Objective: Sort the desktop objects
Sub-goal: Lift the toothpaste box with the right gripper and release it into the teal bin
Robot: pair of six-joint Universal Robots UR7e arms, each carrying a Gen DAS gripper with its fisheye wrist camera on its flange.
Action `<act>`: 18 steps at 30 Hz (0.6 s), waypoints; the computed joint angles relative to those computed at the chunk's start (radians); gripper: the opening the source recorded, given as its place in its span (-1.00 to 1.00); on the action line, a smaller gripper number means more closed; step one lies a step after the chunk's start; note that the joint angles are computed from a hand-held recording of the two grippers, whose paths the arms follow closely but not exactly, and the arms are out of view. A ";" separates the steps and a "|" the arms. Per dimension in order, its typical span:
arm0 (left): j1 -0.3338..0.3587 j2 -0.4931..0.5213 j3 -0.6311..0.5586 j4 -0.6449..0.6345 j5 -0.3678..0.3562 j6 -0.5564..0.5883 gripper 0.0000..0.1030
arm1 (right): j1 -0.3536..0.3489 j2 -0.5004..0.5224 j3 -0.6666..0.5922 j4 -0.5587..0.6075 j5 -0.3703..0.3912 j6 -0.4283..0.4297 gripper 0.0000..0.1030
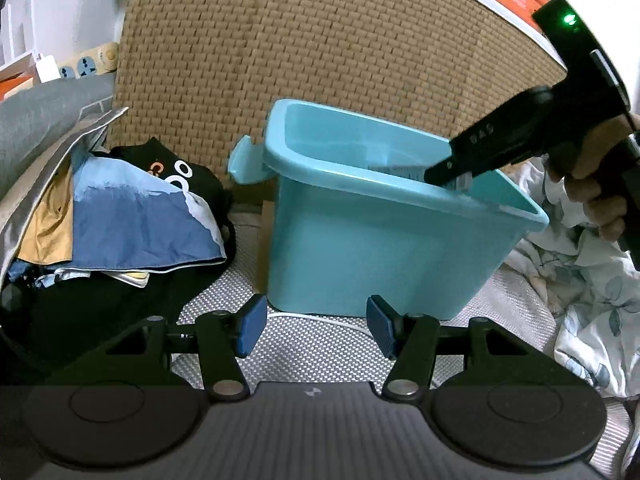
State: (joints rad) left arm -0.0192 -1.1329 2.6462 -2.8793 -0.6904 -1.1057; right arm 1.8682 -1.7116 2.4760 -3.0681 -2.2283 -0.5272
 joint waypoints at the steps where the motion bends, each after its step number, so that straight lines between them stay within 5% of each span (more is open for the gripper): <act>1: -0.002 -0.002 -0.001 0.008 0.004 -0.006 0.15 | 0.000 0.007 -0.005 0.014 -0.011 0.000 -0.40; 18: 0.014 0.018 -0.008 -0.011 -0.034 0.018 0.15 | -0.037 0.037 -0.052 0.177 -0.094 0.061 -0.39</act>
State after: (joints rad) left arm -0.0047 -1.1147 2.6377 -2.8906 -0.7246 -1.0879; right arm 1.8313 -1.6746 2.4237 -2.8906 -2.3218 -0.4663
